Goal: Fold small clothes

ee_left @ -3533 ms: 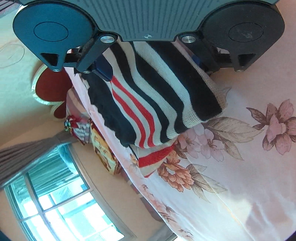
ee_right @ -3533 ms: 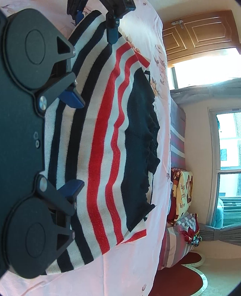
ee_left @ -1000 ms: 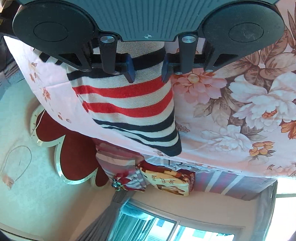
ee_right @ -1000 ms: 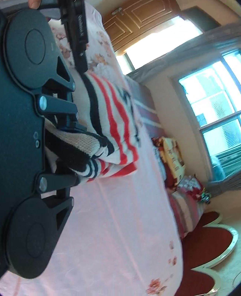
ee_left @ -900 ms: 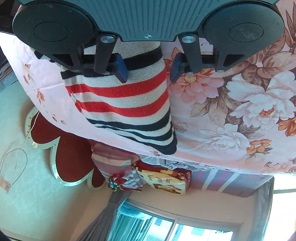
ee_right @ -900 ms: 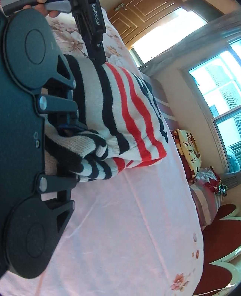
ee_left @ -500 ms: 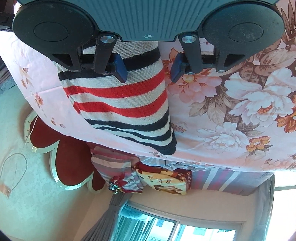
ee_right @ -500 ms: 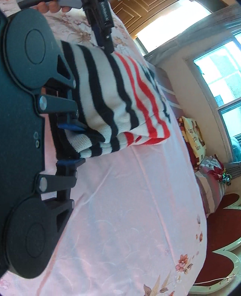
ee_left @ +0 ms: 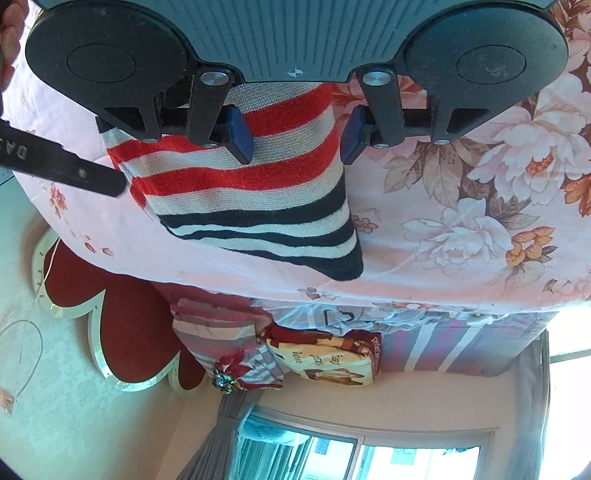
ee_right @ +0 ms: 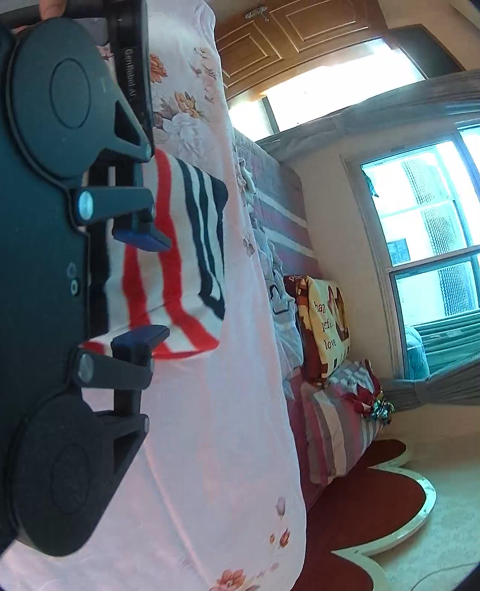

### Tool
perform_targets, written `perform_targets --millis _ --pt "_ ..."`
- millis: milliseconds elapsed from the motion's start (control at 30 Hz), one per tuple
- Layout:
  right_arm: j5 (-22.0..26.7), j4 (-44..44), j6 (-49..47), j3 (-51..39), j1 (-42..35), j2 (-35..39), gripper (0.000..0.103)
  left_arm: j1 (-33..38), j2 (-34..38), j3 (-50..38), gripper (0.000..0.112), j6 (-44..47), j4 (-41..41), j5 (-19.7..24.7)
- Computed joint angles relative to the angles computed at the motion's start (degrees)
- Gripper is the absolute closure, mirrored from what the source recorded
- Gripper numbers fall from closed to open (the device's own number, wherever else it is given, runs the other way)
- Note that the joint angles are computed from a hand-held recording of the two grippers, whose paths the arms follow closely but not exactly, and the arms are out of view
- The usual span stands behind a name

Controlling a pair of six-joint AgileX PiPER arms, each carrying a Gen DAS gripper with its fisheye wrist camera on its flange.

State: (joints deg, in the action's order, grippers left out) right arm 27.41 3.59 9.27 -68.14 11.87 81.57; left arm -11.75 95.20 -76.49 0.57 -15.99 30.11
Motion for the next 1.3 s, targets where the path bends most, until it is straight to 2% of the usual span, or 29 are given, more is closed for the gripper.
perform_targets --millis 67,133,233,267,300,333,400,467,633,733,800,1000,1067,1100,1133,1200,1300 --pt "0.0 -0.6 0.2 -4.7 1.1 5.4 0.060 -0.3 1.3 -0.7 0.061 0.7 -1.8 0.6" --pt "0.3 -2.2 0.9 -8.3 1.8 10.1 0.060 -1.6 1.7 -0.3 0.061 -0.8 0.0 -0.7" --pt "1.2 -13.0 6.2 -11.0 2.8 16.2 0.062 -2.3 2.1 0.8 0.058 -1.0 0.4 -2.8" --pt "-0.1 -14.0 6.5 -10.2 2.2 17.1 0.061 -2.5 2.3 1.0 0.050 -2.1 1.3 -3.2" --pt "-3.7 -12.8 6.4 -7.7 1.3 16.7 0.060 -2.2 2.6 1.0 0.044 -2.6 1.0 -3.2" --pt "-5.6 -10.6 5.0 -6.2 0.5 16.2 0.060 -1.5 3.1 0.9 0.042 -1.6 -1.1 -3.0" --pt "-8.7 -12.5 6.5 -3.5 0.6 15.2 0.060 -0.4 3.8 0.9 0.030 -0.8 -3.5 -2.7" --pt "-10.1 -12.4 6.7 -2.1 0.6 14.6 0.059 -0.2 3.8 1.2 0.030 -0.2 -4.0 -2.9" --pt "-4.2 -7.5 2.4 -4.9 0.4 13.1 0.058 -2.7 2.2 0.7 0.030 -8.9 7.7 -2.4" --pt "-3.7 -5.4 2.6 -2.5 0.5 8.4 0.057 -3.5 0.1 1.4 0.030 -11.9 11.6 -1.5" --pt "-2.3 -9.0 5.4 -0.4 1.8 5.1 0.056 -3.7 -1.6 2.2 0.030 -13.0 12.8 -0.8" --pt "0.3 -27.0 19.6 8.8 8.1 -4.1 0.056 -6.1 -6.6 8.0 0.029 -15.0 15.4 -1.9" --pt "3.2 -28.6 20.5 9.4 8.9 -3.1 0.056 -6.8 -6.6 8.5 0.030 -14.1 14.9 -1.0" --pt "3.9 -27.0 19.5 9.4 8.3 -2.0 0.056 -7.6 -7.0 8.8 0.030 -15.6 16.4 -0.7" --pt "2.4 -23.4 18.2 10.0 6.5 -2.0 0.055 -8.2 -8.0 9.1 0.030 -17.5 18.2 0.2" --pt "5.2 -20.8 19.9 8.0 6.1 -2.6 0.056 -8.4 -10.9 10.6 0.030 -17.1 17.9 1.0" --pt "8.0 -29.5 26.9 9.5 10.9 -7.8 0.057 -9.6 -15.1 13.3 0.029 -18.1 20.5 2.1"
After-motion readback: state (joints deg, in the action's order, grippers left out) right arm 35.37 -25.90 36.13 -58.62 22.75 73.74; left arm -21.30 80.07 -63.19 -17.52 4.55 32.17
